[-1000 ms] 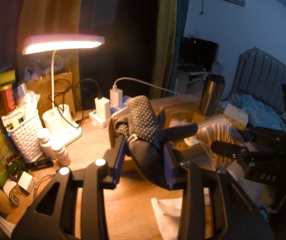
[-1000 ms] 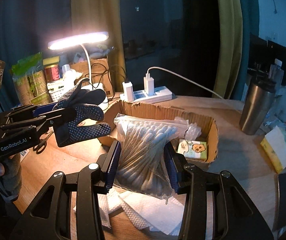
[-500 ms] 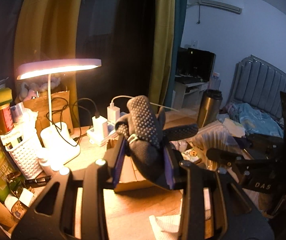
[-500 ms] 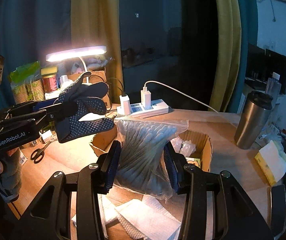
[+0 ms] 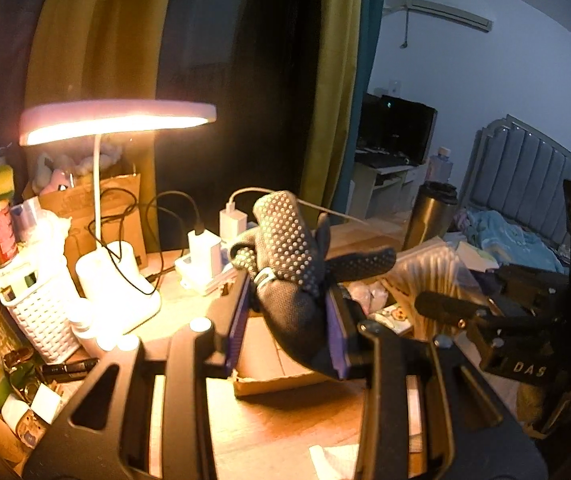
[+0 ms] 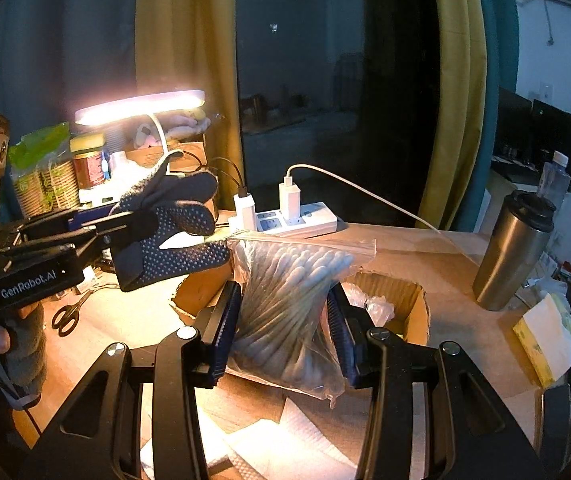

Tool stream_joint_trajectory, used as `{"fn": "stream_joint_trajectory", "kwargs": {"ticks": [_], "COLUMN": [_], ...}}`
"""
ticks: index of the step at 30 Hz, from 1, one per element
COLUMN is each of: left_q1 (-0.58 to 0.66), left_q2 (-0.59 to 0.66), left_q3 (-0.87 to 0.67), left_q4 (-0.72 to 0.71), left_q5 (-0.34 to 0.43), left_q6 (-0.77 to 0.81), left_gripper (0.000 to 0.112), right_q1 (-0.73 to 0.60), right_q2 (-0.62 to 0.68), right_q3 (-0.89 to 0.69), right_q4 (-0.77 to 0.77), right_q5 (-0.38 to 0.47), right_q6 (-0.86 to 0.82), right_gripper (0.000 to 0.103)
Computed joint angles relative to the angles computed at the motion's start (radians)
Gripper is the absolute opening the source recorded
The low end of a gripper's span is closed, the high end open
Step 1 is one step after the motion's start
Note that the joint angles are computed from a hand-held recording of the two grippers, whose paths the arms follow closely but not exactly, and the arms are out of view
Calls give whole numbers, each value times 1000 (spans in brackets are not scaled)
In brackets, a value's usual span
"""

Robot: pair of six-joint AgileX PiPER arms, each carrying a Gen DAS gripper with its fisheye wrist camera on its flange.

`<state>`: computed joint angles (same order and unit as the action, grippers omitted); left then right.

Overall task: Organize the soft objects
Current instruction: 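Lift the glove in the left tool while the right tool carries the swab bag over the box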

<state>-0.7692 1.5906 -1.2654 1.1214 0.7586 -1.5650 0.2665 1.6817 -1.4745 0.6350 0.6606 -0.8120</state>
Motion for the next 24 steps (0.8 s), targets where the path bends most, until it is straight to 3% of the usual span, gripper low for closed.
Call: {"fn": "stream_joint_trajectory", "kwargs": {"ticks": [24], "left_q1": [201], "left_q2": [138], "left_q3": [11], "left_q4": [-157], "left_q5": [-226], "left_q6": [113], "left_gripper": [36], "right_q1": [74], "right_q2": [257], "right_q3": [-258], "right_q4": [-114], "right_q5": [73], "right_q6": [140], "right_gripper": [46]}}
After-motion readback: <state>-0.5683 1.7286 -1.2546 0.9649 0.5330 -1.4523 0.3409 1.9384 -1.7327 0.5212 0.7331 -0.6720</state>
